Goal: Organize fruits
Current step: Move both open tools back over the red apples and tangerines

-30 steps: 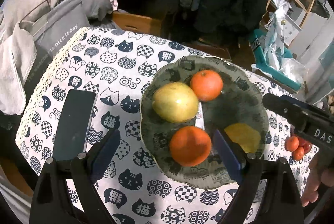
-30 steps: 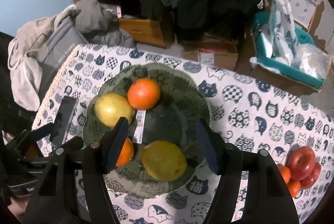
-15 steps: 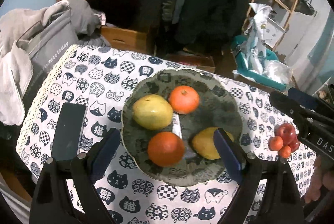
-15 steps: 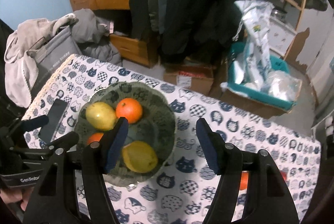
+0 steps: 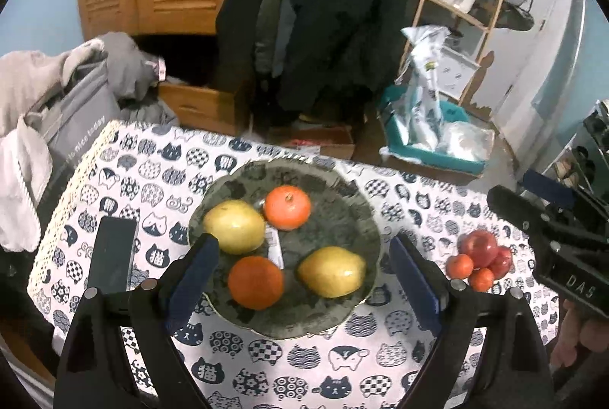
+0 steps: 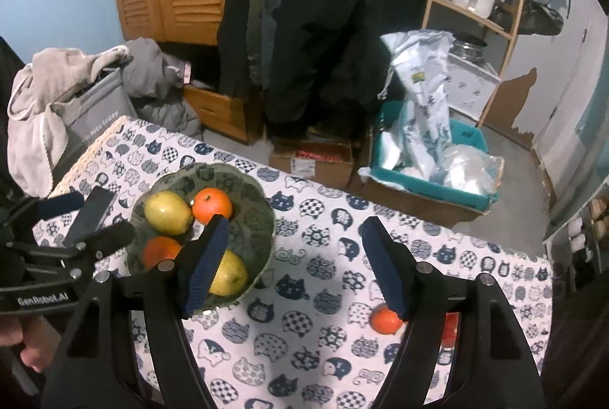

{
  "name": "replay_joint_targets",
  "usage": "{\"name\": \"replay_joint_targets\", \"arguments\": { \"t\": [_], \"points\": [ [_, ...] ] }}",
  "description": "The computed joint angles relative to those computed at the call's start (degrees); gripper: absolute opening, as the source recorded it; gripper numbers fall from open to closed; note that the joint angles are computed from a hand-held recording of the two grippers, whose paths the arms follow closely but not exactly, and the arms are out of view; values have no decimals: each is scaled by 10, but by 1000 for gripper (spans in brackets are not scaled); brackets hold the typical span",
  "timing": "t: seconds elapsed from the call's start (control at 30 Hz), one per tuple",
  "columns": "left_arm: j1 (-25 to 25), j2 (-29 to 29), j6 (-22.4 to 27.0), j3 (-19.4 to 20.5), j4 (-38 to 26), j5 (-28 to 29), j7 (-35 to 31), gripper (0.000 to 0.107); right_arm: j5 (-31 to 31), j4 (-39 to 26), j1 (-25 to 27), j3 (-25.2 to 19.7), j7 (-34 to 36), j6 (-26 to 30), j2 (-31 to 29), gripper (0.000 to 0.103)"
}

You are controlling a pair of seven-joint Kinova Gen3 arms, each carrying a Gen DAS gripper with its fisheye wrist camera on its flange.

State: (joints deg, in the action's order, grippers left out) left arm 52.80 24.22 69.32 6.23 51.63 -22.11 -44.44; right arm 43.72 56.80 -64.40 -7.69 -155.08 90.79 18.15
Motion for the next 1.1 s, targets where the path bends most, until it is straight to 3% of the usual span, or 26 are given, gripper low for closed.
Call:
{"name": "replay_joint_targets", "arguments": {
  "t": [0.57,0.8,1.1],
  "points": [
    [72,-6,-3,-11,-38,-83,13,92,99,77,-30,-71,-86,90,-89,77],
    [103,16,7,-19,-87,-104,-4,92,123,109,-27,-110,-114,133,-119,79],
    [133,65,30,-37,-177,-85,-51,93,114,160,0,-149,-160,177,-156,81]
  ]
}}
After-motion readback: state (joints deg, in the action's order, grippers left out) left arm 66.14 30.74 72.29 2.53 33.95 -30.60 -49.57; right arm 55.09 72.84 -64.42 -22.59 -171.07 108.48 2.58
